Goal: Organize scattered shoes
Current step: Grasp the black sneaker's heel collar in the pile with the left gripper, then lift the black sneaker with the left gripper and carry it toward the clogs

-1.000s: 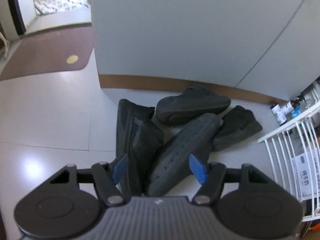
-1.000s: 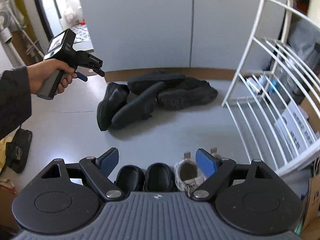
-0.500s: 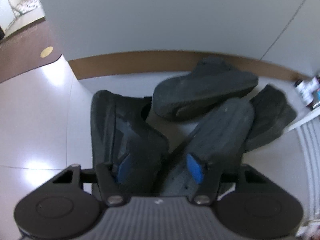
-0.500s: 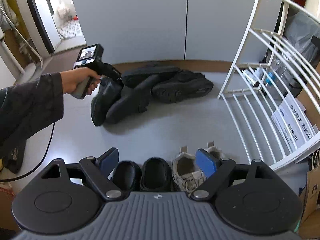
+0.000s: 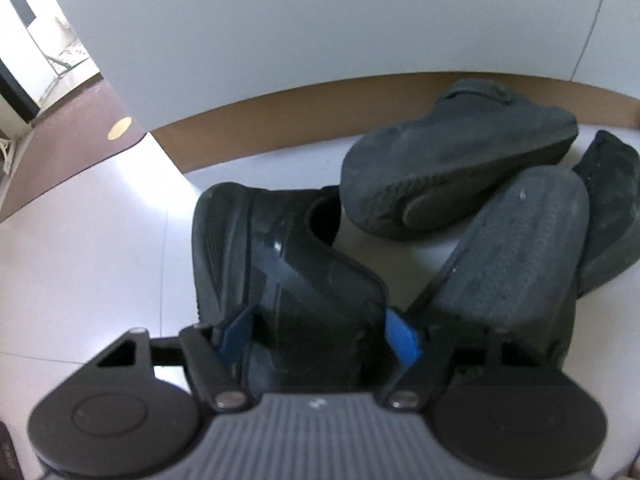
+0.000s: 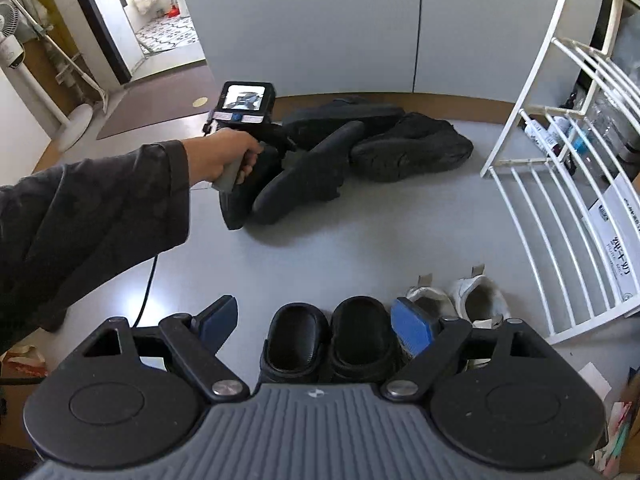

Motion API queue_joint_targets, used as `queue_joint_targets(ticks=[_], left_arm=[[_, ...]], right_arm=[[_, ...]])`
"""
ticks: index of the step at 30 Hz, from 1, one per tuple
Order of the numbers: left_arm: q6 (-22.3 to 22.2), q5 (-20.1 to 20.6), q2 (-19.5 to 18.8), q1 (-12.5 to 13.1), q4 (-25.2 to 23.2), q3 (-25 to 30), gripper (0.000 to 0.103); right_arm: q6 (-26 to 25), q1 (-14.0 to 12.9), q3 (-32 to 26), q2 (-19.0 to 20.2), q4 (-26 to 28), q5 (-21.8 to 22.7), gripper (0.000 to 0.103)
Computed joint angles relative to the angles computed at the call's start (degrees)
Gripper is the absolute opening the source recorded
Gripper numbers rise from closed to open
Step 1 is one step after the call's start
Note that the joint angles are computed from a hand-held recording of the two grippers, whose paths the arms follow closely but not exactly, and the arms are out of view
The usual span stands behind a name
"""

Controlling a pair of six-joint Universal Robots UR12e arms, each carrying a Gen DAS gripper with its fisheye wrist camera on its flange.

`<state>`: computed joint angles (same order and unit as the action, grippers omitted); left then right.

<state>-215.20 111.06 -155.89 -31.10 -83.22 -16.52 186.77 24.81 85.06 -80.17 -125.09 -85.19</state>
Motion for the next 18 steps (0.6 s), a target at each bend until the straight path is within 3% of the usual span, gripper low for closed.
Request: queue_joint_targets(ticks=[4, 10, 12, 18], left_arm=[[-0.56, 0.88, 5.26, 0.33, 6.63, -10.29, 0.065], [-4.81, 1.32, 13.28, 2.28, 13.82, -24.92, 0.046], [-6.48, -0.05, 16.35, 3.3, 18.16, -30.95, 0.043], [-5.88, -3.6, 21.3, 5.02, 29.22, -41.11, 0.034]], right_arm=[[0.28, 0.22, 0.08, 0.11, 0.54, -2.21, 0.088], [-1.22, 0.73, 0.11, 0.22, 0.38, -2.38, 0.088], [-1.3, 0.95, -0.05, 0.4, 0.31, -2.89, 0.088], [-1.93, 1.46, -0.52, 1.01, 0.84, -3.9, 0.088]])
